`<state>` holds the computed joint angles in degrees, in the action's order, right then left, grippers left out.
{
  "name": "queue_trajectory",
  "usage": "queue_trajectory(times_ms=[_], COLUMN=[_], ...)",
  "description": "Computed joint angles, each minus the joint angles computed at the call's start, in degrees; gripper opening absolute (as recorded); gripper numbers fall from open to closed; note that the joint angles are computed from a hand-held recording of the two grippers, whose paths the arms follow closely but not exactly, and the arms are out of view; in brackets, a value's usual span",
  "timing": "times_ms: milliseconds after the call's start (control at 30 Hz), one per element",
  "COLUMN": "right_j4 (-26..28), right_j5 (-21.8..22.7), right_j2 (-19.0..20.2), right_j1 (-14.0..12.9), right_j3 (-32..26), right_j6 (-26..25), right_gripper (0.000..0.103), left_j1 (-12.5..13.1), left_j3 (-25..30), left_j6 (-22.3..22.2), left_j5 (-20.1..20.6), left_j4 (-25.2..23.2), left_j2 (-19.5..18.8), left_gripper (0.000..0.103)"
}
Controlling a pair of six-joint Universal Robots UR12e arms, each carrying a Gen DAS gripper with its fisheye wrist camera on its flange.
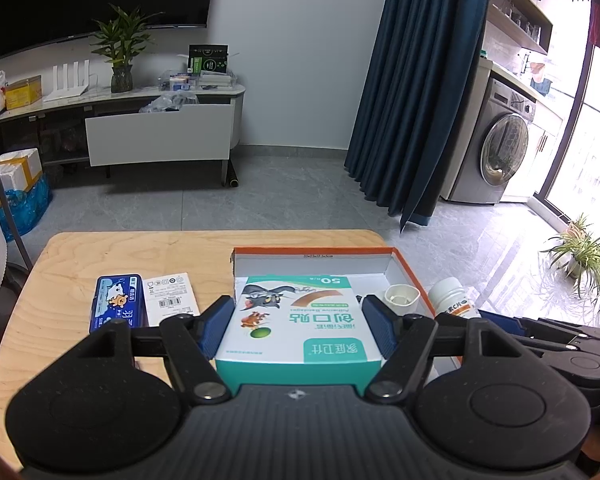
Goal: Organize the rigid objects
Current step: 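Hold pill bottle and bandage box above box lid with both tools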
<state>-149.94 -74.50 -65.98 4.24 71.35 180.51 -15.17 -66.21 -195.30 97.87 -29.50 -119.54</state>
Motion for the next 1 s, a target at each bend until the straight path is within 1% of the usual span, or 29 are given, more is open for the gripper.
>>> queue_trajectory(times_ms=[1000], right_j4=[0.1], right_j5=[-0.5], right_j2=[0.4], right_j1=[0.1], right_j3=[0.8], right_j6=[0.5], right_gripper=[0.040], left_j1=[0.2], left_j3=[0.1], left_j6=[-0.5], left_j5=[-0.4], left_j4=[-1.2], left_j2=[-0.4], left_gripper=[0.072])
